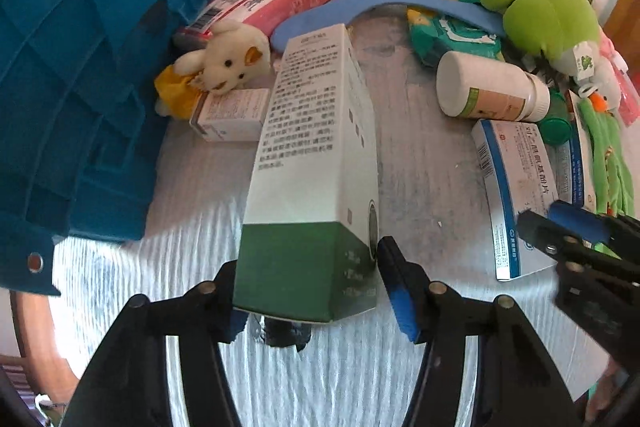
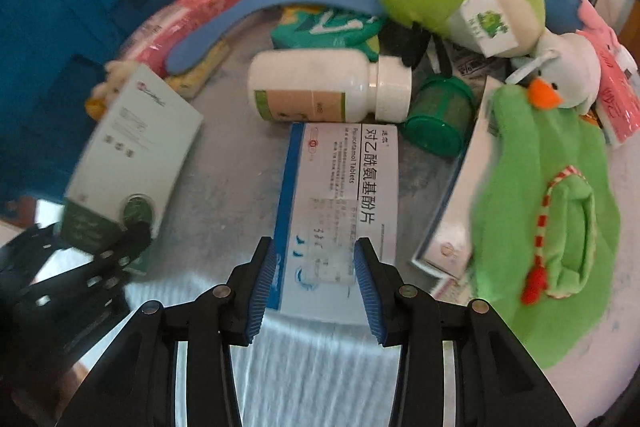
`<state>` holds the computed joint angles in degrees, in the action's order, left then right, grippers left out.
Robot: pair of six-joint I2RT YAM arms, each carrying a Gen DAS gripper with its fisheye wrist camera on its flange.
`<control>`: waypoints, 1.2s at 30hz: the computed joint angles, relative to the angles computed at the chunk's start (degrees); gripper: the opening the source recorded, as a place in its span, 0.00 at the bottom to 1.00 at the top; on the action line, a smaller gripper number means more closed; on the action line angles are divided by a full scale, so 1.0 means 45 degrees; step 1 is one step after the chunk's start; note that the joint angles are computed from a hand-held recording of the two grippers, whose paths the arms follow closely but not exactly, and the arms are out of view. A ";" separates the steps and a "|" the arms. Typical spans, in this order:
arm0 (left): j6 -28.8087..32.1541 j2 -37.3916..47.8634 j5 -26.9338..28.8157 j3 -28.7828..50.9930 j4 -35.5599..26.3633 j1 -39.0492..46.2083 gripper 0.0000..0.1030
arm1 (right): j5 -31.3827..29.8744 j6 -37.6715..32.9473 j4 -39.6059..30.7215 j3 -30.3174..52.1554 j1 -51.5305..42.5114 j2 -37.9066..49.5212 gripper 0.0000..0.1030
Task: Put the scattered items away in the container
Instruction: 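Grasp the white-and-green box with the left tool while the right tool grasps the blue-and-white tablet box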
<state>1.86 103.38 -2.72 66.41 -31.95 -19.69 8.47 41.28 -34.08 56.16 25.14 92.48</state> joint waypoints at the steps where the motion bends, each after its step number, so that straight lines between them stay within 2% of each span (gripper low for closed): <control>1: 0.0119 -0.0122 0.0006 -0.0336 0.0339 -0.0028 0.55 | 0.0590 0.0148 -0.0307 0.0258 0.0210 0.0223 0.44; 3: 0.0365 -0.0249 0.0273 -0.0515 0.0528 -0.0020 0.55 | 0.1196 0.0465 -0.0954 0.0676 0.0281 0.0640 0.57; 5: 0.0372 -0.0018 0.0636 -0.0244 0.0522 -0.0210 0.55 | 0.0754 0.0787 -0.0755 0.0410 0.0044 0.0580 0.66; 8: 0.0448 0.0219 0.0106 -0.0120 0.0841 -0.0668 0.49 | 0.0347 0.0923 -0.0096 -0.0135 -0.0248 0.0319 0.67; 13: 0.0840 0.0430 0.0261 0.0201 0.0664 -0.0568 0.46 | -0.0548 0.0882 0.0020 -0.0033 -0.0508 0.0412 0.67; 17: 0.1081 0.0438 0.0261 0.0207 0.0649 -0.0295 0.45 | -0.0208 0.0826 0.0076 0.0413 -0.0209 0.0945 0.71; 20: 0.1125 0.0625 0.0312 0.0400 0.0665 -0.0197 0.45 | -0.0136 0.0838 0.0048 0.0578 -0.0285 0.1183 0.79; 22: 0.1058 0.0694 0.0311 0.0435 0.0744 -0.0219 0.45 | -0.0194 0.0920 0.0352 0.0240 -0.0487 0.1113 0.89; 24: 0.1167 0.0670 0.0280 0.0413 0.0736 -0.0229 0.44 | -0.0332 0.0772 0.0242 0.0120 -0.0597 0.0981 0.89; 26: 0.1238 0.0518 0.0425 0.0298 0.0654 -0.0320 0.36 | -0.0241 0.0785 -0.0494 0.0137 -0.0533 0.0618 0.77; 27: 0.1211 0.0486 0.0580 0.0321 0.0511 -0.0345 0.35 | -0.0167 0.0781 -0.0807 0.0025 -0.0484 0.0304 0.69; 34: 0.0917 -0.0001 0.0756 -0.0233 0.0536 -0.0711 0.35 | 0.0157 0.0349 -0.1591 -0.0124 -0.0274 -0.0135 0.70; 35: 0.0923 -0.0061 0.0734 -0.0270 0.0464 -0.0712 0.35 | 0.0242 0.0361 -0.1587 -0.0042 -0.0198 -0.0038 0.73; 36: 0.0926 -0.0115 0.0776 -0.0299 0.0383 -0.0679 0.35 | 0.0364 0.0410 -0.1589 0.0054 -0.0107 0.0089 0.79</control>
<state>6.03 102.87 0.78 65.07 -30.23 -22.74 10.11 43.12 -41.23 56.41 24.66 92.88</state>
